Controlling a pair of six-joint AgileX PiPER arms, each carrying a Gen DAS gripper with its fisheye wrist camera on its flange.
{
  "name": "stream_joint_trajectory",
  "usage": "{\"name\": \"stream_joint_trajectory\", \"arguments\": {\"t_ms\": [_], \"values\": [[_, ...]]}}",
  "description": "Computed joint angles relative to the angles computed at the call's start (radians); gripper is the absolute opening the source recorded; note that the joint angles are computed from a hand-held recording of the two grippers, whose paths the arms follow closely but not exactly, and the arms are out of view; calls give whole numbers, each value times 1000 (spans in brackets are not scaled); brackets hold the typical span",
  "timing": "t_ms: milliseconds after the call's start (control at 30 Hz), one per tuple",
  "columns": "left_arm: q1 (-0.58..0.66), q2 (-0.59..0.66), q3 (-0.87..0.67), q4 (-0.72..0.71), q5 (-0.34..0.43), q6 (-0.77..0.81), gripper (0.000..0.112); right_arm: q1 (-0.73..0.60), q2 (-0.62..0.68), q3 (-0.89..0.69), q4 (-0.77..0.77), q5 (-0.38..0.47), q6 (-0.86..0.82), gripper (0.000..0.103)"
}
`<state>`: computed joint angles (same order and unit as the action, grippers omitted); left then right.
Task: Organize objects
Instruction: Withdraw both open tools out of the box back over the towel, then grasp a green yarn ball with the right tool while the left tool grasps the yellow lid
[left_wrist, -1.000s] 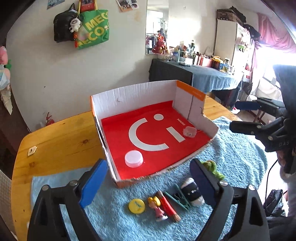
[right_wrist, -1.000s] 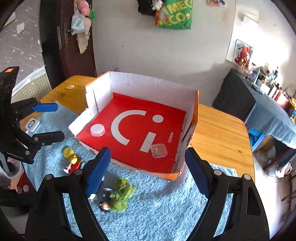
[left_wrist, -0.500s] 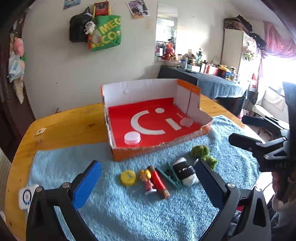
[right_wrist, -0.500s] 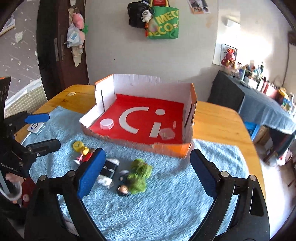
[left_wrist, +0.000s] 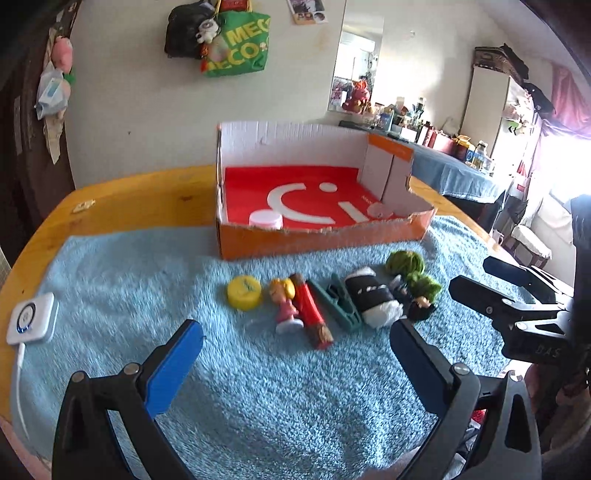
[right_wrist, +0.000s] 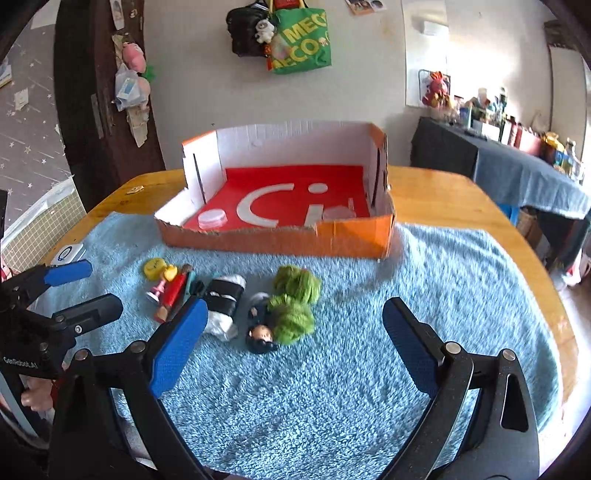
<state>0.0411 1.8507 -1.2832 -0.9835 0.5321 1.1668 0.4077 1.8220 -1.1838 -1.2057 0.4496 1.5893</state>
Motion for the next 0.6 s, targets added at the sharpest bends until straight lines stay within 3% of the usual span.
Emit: {"name": "stream_joint_trajectory", "arguments": {"t_ms": [600], "values": [[19,102,-128,99,73,-117,101,-43,42,-8,79,-46,-61,97]]}}
